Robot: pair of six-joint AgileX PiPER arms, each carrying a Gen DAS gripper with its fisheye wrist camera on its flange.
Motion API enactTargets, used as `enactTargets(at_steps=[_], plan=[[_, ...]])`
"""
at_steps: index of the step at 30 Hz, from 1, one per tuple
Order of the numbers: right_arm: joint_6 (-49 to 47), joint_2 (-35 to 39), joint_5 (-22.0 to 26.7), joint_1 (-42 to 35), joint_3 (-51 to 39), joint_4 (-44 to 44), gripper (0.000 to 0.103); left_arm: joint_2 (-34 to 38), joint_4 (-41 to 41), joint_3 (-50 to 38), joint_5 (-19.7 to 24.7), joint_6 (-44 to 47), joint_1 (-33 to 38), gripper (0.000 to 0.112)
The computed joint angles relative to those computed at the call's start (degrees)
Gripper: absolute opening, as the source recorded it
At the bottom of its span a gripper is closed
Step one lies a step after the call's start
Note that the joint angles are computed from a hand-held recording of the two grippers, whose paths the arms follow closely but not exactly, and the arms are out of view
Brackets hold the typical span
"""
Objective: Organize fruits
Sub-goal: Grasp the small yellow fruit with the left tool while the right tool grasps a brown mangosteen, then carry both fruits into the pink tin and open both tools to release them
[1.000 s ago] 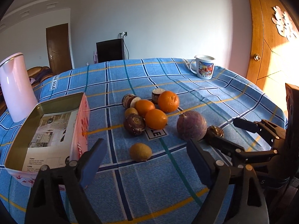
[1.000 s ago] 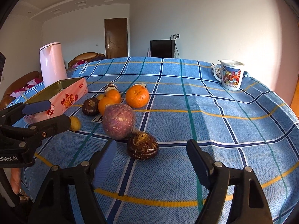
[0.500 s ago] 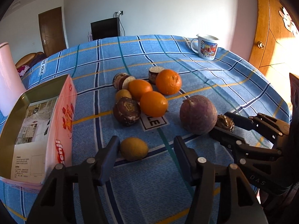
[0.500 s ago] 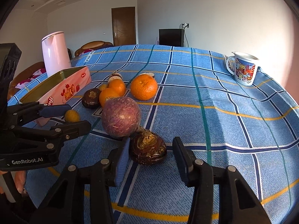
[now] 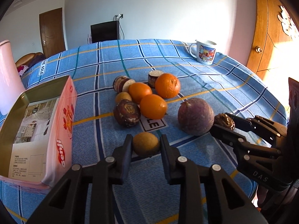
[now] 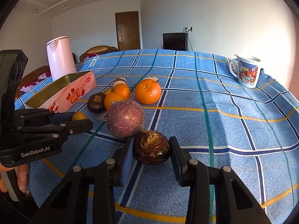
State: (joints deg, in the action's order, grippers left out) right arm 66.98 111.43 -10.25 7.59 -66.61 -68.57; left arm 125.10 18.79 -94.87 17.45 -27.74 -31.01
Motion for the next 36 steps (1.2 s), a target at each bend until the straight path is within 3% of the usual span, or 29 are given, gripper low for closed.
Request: enactTargets(at_steps=[3,7,15,20,23,30,36], plan=[[-12.2,-0.5,-1.1,0.0,1.3,12.6,0.039,-1.1,7.5,2.1,-2.4,-7.1,-0.4,0.03],[-22.0,-1.1,-1.7,0.2,2.5,23.0,0.039,-2.2,16.4,4.4,-4.4,-15.6,-0.6,0.03],[-42.6,-4.7,-4.5,1.5,6.1,43.5,0.039,-5.2,45.4,8.8,-4.7,-44.0,-1.1,0.03],[-44.1,-5.7,-4.9,2.9,5.6,44.4,0.039,-7.6,60.5,12.0,-3.9,-59.0,-0.8,0.03],[-42.6,-5.3,-4.0,4.0,3.7,42.2,0.039,-8.8,65.0,13.5,-3.7,-63.8,0.0,0.03],[-39.6,-4.5,-1.2,7.2,-2.0,37.1,0.039,-10.6,70.6,15.6,-4.1,-70.7,3.0,0.03],[-30.1,-2.5,0.9,9.8,-7.8,26.6,0.04,-11.3,73.4,16.7,-4.0,-74.5,6.2,0.03]])
